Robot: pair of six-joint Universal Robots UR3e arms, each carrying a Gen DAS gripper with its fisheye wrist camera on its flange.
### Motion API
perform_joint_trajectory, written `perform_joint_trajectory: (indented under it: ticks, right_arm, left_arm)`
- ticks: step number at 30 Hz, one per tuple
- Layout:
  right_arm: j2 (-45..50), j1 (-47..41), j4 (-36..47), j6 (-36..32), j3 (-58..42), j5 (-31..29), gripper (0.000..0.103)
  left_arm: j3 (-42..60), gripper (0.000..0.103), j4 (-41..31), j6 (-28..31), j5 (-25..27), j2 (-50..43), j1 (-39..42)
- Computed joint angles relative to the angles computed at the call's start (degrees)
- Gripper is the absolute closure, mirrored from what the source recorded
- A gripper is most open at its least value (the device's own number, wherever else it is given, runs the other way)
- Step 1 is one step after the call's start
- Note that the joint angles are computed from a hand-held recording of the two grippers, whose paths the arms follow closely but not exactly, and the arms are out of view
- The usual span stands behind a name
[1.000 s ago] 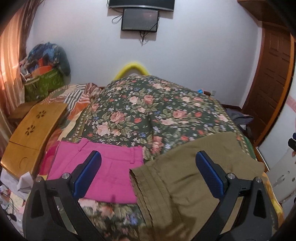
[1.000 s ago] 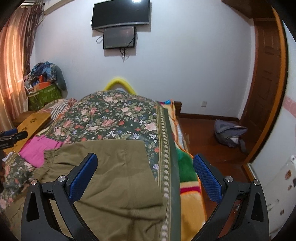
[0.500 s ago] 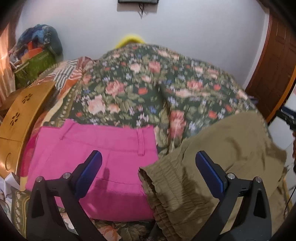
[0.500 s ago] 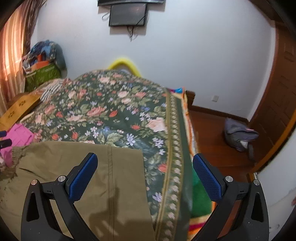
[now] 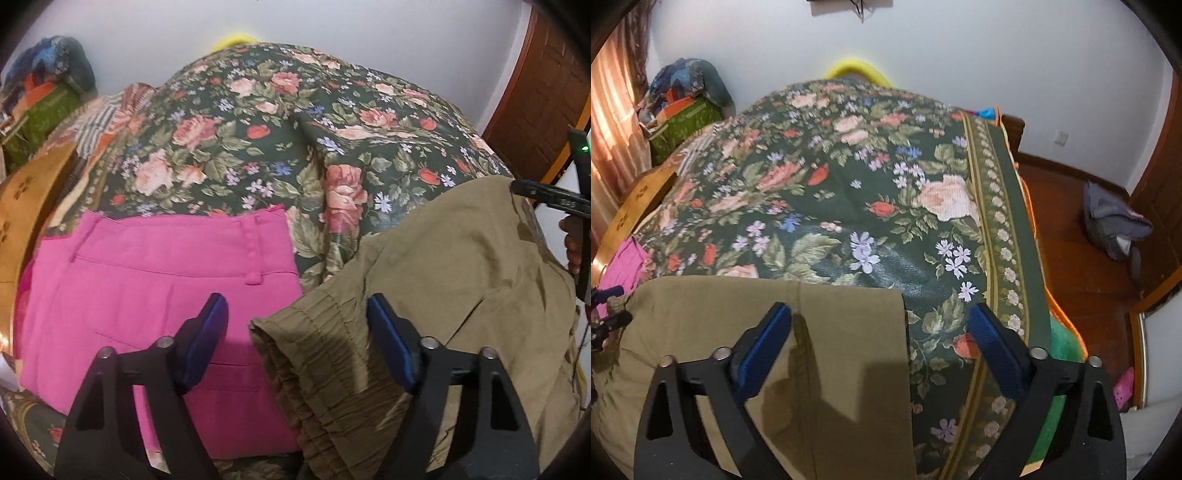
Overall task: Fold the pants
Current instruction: 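Lower the left tool to the waistband while the right tool approaches the pant leg, then close the left gripper on the waistband while the right gripper pinches the leg hem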
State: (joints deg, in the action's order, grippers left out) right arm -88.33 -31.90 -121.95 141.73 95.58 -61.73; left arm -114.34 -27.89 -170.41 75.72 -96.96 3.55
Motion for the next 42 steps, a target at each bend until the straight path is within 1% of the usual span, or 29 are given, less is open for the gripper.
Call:
perform_joint_trajectory:
  ticks: [1,3,5,7,8,9,10,11,12,13,15,17,24,28,30,32,33,34,35,36,37,38,41,42]
  right_arm:
    - [1.07,0.44,0.98,0.02,-1.12,-0.44,0.018]
    - [2.66,0.9,2.64,-0.35,-2.44,-0.58,0.023]
    - [2.58,1.05,2.05,-0.94,-1.74,-0.36,0.027]
    - [2.39,0.73,3.37,-2.36,-1.92,0.8,0.043]
    - [2.43,0.4,5.33,-3.07,-2.56,1.81,0.048]
    - [2.58,0.24,6.92,-3.6,-3.19,2.6,0.06]
    - [2.67,0.46,7.24,-3.39,-3.51,2.67,0.069]
    - [2.36,1.24,5.4,-2.37,-2.99,1.13,0.074]
    - [2.06,1.48,4.79,-2.16,-2.72,0.69,0.089]
    - [1.7,1.51,4.55,-1.55,-2.63,0.62,0.094]
    - [0.65,0.09,7.71,-1.62,-3.26,3.55,0.095]
    - [-1.56,-1.09,8.2,-2.1,-2.27,5.48,0.098]
    - [-9.47,-4.84,13.89,-5.22,-1.63,10.33,0.099]
    - [-13.58,-7.93,20.86,-8.01,-3.76,13.71,0.099]
    - [-15.17,-8.61,21.74,-8.43,-4.11,13.75,0.099]
    - [-15.38,-9.01,25.0,-9.19,-5.7,13.52,0.098]
    - [-15.1,-8.66,25.26,-8.88,-5.94,12.67,0.092]
    - [-14.95,-8.24,24.22,-8.34,-5.53,11.84,0.08]
    - [-14.54,-6.99,20.95,-7.07,-4.07,9.81,0.072]
    - [-13.66,-5.69,17.74,-5.93,-2.9,8.26,0.059]
    - [-13.26,-5.15,15.68,-5.42,-1.82,7.61,0.055]
    - [-12.04,-3.89,12.57,-4.54,-0.44,6.25,0.055]
    - [-6.74,-0.2,6.76,-1.82,0.16,2.14,0.055]
    - [-4.86,0.64,5.31,-1.23,0.04,1.71,0.055]
  left_arm:
    - [0.22,0.035,-0.68,0.24,-1.04,-0.24,0.23]
    - [0.05,0.042,-0.64,0.49,-1.56,-0.14,0.05]
    - [-0.46,0.044,0.33,0.52,-0.82,0.19,-0.62]
    - [-0.7,0.045,0.59,0.29,-0.35,0.43,-0.98]
    - [-0.73,0.048,0.34,0.34,-0.58,0.63,-0.84]
    - [-0.71,0.05,-0.01,0.23,-0.59,0.88,-0.89]
    - [-0.64,0.05,-0.29,0.2,-0.4,1.22,-0.91]
    - [-0.77,0.051,-0.31,0.23,-0.25,1.52,-0.93]
    - [-0.87,0.052,-0.46,0.29,-0.02,1.93,-0.94]
    - [-1.09,0.052,-0.71,0.3,0.04,2.64,-0.84]
    - [-1.38,0.053,-1.33,0.04,-0.05,3.79,-0.51]
    - [-1.62,0.054,-2.34,-0.49,-0.43,5.46,-0.09]
    - [-0.9,0.058,-5.89,-0.76,-0.5,11.98,0.25]
    - [0.59,0.058,-9.07,0.07,-0.23,16.39,-0.43]
    - [1.25,0.058,-10.59,0.73,0.32,17.64,-0.84]
    - [1.34,0.058,-11.37,1.09,0.6,18.03,-0.76]
    - [1.18,0.058,-11.7,1.19,0.44,17.99,-0.27]
    - [1.18,0.058,-12.09,1.11,0.23,17.61,0.24]
    - [1.11,0.058,-12.29,1.03,-0.06,17.03,0.83]
    - [1.02,0.058,-12.25,1.01,-0.19,16.5,1.23]
    - [0.31,0.058,-11.53,1.09,-0.31,15.44,1.79]
    - [0.12,0.058,-11.12,1.23,-0.23,14.34,2.06]
    - [-1.14,0.058,-9.08,1.75,0.25,11.11,2.2]
    - [-1.49,0.058,-8.22,1.91,0.4,10.0,2.15]
